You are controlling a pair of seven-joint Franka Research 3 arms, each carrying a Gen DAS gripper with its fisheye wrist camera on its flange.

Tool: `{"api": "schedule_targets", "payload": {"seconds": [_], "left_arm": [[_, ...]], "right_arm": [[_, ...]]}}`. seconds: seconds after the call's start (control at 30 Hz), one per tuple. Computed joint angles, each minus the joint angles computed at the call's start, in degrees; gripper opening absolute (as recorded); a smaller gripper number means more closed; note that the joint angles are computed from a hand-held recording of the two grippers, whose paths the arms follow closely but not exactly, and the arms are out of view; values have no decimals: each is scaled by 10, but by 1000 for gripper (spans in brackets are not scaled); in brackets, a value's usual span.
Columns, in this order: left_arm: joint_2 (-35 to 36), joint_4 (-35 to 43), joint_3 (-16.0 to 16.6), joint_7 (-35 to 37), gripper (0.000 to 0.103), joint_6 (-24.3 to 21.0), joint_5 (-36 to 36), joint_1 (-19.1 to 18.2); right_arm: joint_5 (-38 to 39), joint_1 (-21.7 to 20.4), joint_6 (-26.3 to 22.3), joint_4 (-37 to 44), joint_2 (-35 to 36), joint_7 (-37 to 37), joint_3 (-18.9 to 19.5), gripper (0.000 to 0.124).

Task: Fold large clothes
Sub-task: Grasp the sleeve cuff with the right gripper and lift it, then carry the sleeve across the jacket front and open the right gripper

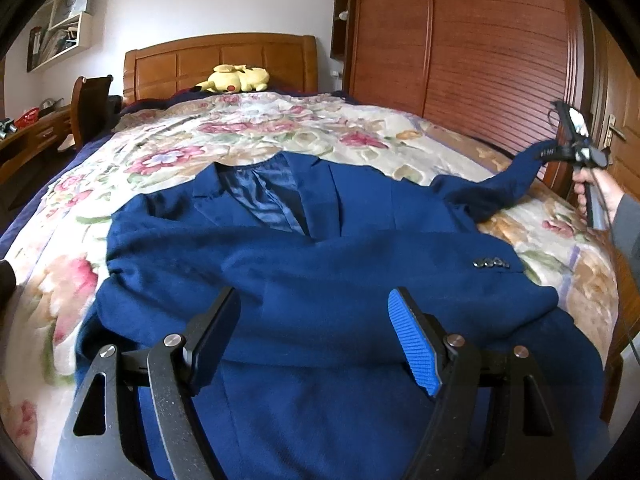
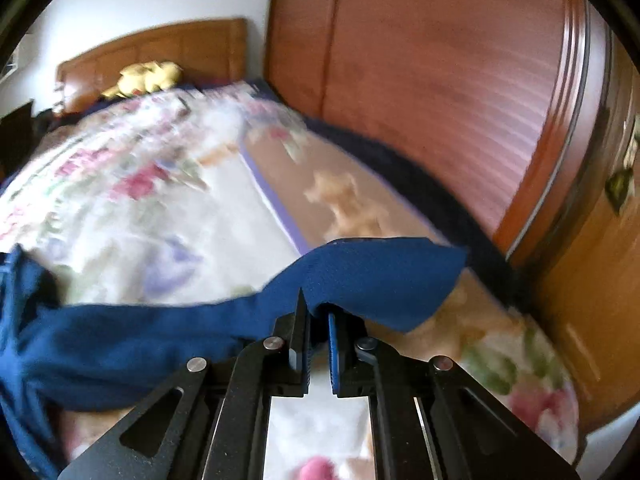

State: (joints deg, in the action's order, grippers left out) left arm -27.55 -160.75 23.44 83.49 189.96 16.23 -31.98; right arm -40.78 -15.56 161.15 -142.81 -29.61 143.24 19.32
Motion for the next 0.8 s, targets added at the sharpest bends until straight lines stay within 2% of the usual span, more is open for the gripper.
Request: {"api": "schedule_targets", "payload": {"seconds": [0.17,0.27,0.4,0.6,0.8], "left_arm": [[-45,-26,-7,10,77,-1,8,28],[-73,-41,-8,22,77,-7,9,45],[-118,-61,9,49,77,-22,0,52],[-176,-87,12,91,77,-40,-25,84],[-219,-108,14,137,77,-53,-53,120]], "right_arm": [[29,47,-17,4,-76,-41,14,7],[51,65,-26,16,-105,-66,37,7],[78,85,-39,33,-131,-92,74,7],[107,112,-36,69,-130,-118,126,6],[114,123,-26,109,-86,-135,187,6]]}}
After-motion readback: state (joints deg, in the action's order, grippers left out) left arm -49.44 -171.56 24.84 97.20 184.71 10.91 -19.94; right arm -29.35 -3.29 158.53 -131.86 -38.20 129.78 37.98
